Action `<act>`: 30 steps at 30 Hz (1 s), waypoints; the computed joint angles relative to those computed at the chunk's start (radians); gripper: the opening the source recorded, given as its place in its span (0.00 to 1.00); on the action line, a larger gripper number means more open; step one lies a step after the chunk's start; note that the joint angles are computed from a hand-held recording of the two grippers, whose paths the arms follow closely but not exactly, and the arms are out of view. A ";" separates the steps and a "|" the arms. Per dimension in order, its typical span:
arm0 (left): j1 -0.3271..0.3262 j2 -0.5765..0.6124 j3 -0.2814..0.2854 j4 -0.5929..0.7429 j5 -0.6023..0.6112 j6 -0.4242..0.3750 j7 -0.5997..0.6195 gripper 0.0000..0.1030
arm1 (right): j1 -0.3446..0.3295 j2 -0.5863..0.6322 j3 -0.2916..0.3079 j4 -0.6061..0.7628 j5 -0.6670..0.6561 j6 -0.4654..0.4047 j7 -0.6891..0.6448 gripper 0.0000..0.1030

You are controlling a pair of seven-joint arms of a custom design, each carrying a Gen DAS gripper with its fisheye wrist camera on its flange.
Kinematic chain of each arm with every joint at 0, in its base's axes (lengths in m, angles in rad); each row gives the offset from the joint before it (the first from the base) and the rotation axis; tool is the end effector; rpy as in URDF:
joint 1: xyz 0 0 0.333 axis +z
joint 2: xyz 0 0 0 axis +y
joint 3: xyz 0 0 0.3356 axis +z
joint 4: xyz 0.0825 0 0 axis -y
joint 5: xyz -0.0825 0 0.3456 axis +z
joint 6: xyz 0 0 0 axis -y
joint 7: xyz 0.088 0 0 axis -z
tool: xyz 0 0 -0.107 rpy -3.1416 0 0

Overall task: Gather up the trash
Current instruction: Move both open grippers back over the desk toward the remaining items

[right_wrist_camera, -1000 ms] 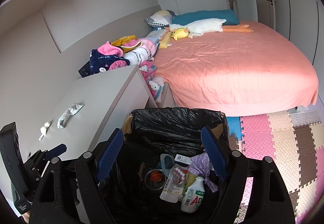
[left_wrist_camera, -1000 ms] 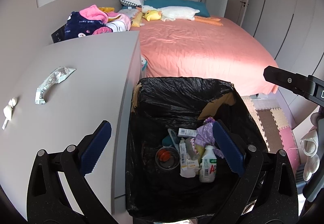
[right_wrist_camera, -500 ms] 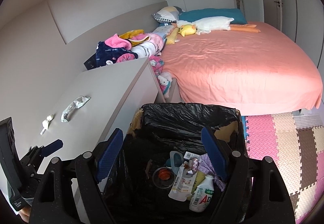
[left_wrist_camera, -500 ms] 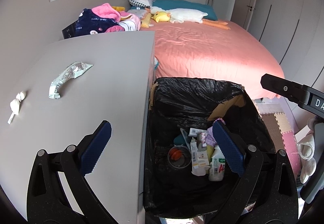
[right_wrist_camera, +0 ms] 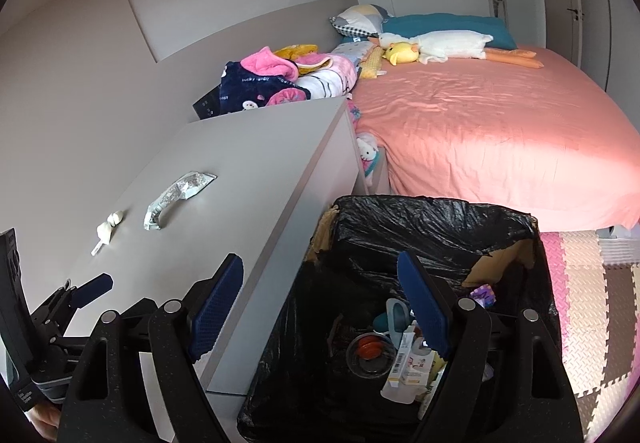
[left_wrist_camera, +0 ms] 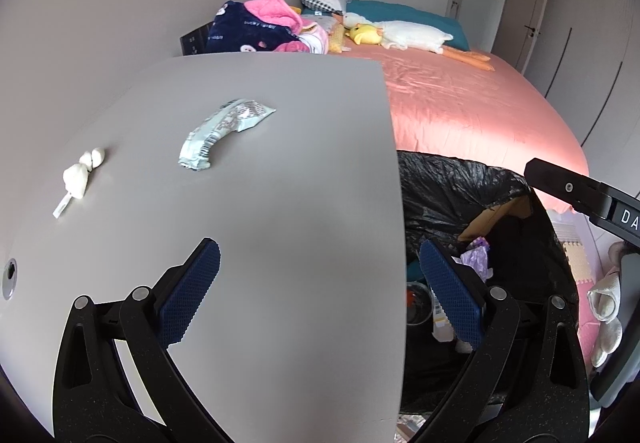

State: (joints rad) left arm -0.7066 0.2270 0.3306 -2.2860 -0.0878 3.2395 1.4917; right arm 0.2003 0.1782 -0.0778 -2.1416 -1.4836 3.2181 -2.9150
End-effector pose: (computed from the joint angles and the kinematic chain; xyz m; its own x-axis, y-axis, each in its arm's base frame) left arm 0.5223 -0.2067 0.3958 -0.2523 -0.9671 0.0329 -0.7193 0.1647 -0.6749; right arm 0.5128 0.1612 0.4108 -0.0366 -0.9639 -0.2636 -0.6917 0.2148 -0.6895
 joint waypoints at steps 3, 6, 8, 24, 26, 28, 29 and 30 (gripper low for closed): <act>-0.001 -0.002 0.025 -0.009 0.000 0.003 -0.002 0.94 | 0.011 0.023 0.017 0.011 0.101 -0.007 -0.101 0.77; 0.017 -0.001 0.028 -0.012 -0.007 0.004 0.004 0.94 | 0.035 0.045 0.019 0.024 0.192 -0.016 -0.190 0.77; 0.040 -0.001 0.017 -0.017 -0.016 0.009 0.012 0.94 | 0.051 0.057 0.021 0.033 0.245 -0.023 -0.239 0.77; 0.227 0.028 -0.055 0.023 -0.074 0.007 0.108 0.94 | 0.116 0.190 0.084 0.167 0.672 -0.097 -0.623 0.79; 0.270 0.034 -0.082 0.038 -0.079 0.005 0.119 0.94 | 0.127 0.209 0.088 0.190 0.713 -0.109 -0.661 0.79; 0.310 0.041 -0.107 0.052 -0.084 0.001 0.128 0.94 | 0.136 0.227 0.093 0.214 0.753 -0.123 -0.698 0.79; 0.323 0.045 -0.111 0.058 -0.085 -0.003 0.130 0.94 | 0.141 0.236 0.095 0.227 0.772 -0.130 -0.716 0.79; 0.331 0.050 -0.111 0.064 -0.085 -0.004 0.130 0.94 | 0.146 0.245 0.095 0.240 0.790 -0.136 -0.733 0.79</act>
